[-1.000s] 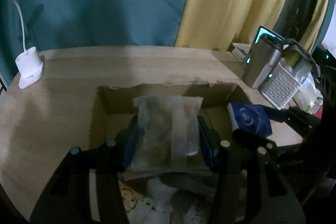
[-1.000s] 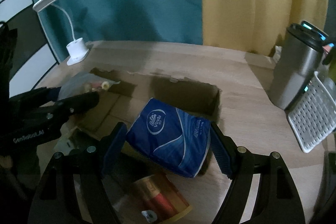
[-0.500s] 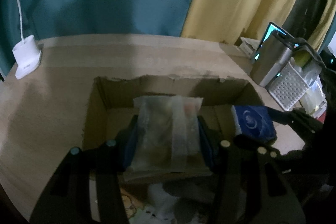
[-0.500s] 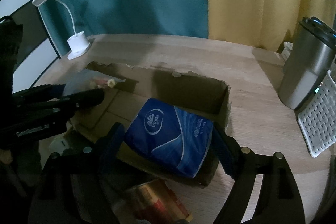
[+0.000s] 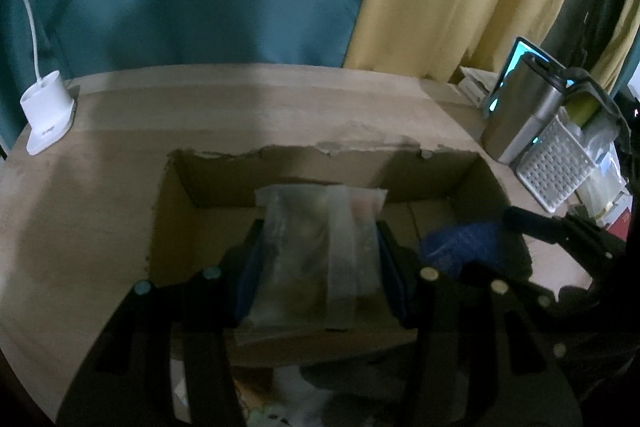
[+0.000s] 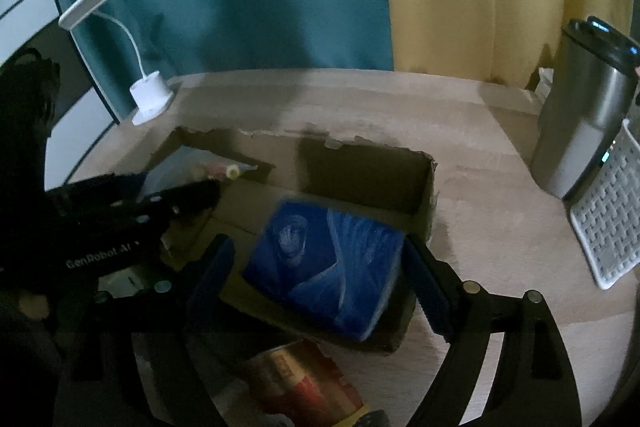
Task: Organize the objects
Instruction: 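Lower the bag into the box and open the left tool while the right tool releases the blue pack inside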
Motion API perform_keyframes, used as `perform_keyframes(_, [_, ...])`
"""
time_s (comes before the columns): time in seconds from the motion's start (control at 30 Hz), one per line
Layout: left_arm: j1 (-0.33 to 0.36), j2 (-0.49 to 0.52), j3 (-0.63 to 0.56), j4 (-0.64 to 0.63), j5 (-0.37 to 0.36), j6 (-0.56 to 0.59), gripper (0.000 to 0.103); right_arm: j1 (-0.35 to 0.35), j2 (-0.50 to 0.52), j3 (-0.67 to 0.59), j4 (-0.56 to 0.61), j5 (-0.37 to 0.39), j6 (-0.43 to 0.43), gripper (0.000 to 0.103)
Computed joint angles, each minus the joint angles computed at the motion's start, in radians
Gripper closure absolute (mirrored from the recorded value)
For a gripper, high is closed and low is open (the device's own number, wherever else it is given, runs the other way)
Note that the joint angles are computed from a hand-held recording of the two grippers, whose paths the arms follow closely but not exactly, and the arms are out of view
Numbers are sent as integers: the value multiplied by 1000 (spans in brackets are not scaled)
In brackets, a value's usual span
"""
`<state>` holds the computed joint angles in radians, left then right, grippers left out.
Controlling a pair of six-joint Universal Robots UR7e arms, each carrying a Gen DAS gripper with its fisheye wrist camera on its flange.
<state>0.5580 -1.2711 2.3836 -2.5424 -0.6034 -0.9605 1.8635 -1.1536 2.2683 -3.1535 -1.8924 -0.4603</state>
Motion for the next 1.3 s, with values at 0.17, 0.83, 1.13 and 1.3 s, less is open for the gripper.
perform_keyframes(0.17, [-4, -4, 2, 11, -3, -11, 49, 11, 2, 3, -14, -26, -32, 15])
perform_keyframes(0.83, [31, 108, -83, 28, -34, 24, 48, -9, -39, 38, -120, -110, -13, 96])
perform_keyframes(1.13, [43, 108, -87, -24, -62, 53, 35, -34, -52, 64, -197, -82, 2, 0])
perform_keyframes(1.3, [24, 70, -65, -10, -60, 34, 35, -31, -57, 63, -188, -84, 2, 0])
